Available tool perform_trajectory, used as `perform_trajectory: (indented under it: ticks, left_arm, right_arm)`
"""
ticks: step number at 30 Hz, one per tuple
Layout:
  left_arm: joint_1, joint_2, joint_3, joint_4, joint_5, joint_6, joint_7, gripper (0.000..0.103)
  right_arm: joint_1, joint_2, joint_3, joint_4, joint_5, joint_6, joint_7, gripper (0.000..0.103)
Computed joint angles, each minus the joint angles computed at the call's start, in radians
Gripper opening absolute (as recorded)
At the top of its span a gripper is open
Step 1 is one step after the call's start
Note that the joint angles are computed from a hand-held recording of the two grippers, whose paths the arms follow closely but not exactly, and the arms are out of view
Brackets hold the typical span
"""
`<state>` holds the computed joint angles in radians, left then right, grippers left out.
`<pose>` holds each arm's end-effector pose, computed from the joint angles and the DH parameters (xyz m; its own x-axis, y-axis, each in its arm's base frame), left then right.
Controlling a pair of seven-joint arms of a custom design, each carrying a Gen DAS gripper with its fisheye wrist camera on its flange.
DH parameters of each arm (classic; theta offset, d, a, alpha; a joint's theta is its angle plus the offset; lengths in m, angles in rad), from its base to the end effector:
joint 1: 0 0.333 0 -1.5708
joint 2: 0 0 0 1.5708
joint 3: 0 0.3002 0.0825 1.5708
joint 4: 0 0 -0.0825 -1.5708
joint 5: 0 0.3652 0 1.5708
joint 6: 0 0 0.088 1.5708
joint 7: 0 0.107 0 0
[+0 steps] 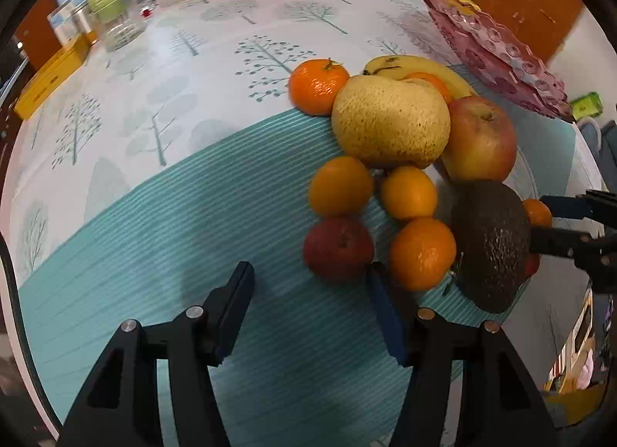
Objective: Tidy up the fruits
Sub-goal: 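Grasp the small red apple with the left gripper while the right gripper grasps a tangerine, then carry the red apple and tangerine in both grippers over the pink glass bowl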
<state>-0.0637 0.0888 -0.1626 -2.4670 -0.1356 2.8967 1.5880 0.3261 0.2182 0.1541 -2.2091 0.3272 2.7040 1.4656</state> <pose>0.4868 -0.1041 0.2947 -0.1279 -0.9883 0.0834 -0.9393 0.0937 -0.3301 0.5020 0.2477 0.3073 0.3152 -0.9240 -0.2166 -0.9312 -0.2571 -0.2584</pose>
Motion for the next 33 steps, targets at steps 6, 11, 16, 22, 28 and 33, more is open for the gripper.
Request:
perform_trajectory:
  ticks: [6, 11, 16, 22, 28, 33]
  left_arm:
    - [0.014, 0.033, -0.013, 0.038, -0.045, 0.001, 0.085, 0.059]
    - [0.011, 0.040, -0.013, 0.049, -0.040, 0.003, 0.088, 0.038]
    - [-0.020, 0.033, 0.015, 0.034, 0.077, 0.017, -0.017, 0.034]
    - [-0.028, -0.001, 0.029, -0.008, 0.160, 0.028, -0.139, 0.033]
    - [-0.020, -0.044, 0.022, -0.054, 0.164, 0.036, -0.190, 0.033]
    - [-0.024, -0.073, 0.017, -0.077, 0.192, 0.037, -0.247, 0.033]
  right_arm:
    - [-0.015, 0.023, 0.003, 0.038, 0.030, -0.034, -0.021, 0.043]
    - [-0.018, 0.024, 0.001, 0.046, 0.030, -0.059, -0.034, 0.041]
    - [-0.009, 0.027, -0.007, 0.055, -0.004, -0.073, -0.025, 0.041]
    - [-0.007, 0.025, -0.008, 0.058, -0.021, -0.098, -0.020, 0.042]
    - [-0.015, 0.013, -0.008, 0.041, -0.008, -0.115, -0.032, 0.044]
    - [-0.023, 0.012, -0.002, 0.035, 0.035, -0.118, -0.069, 0.044]
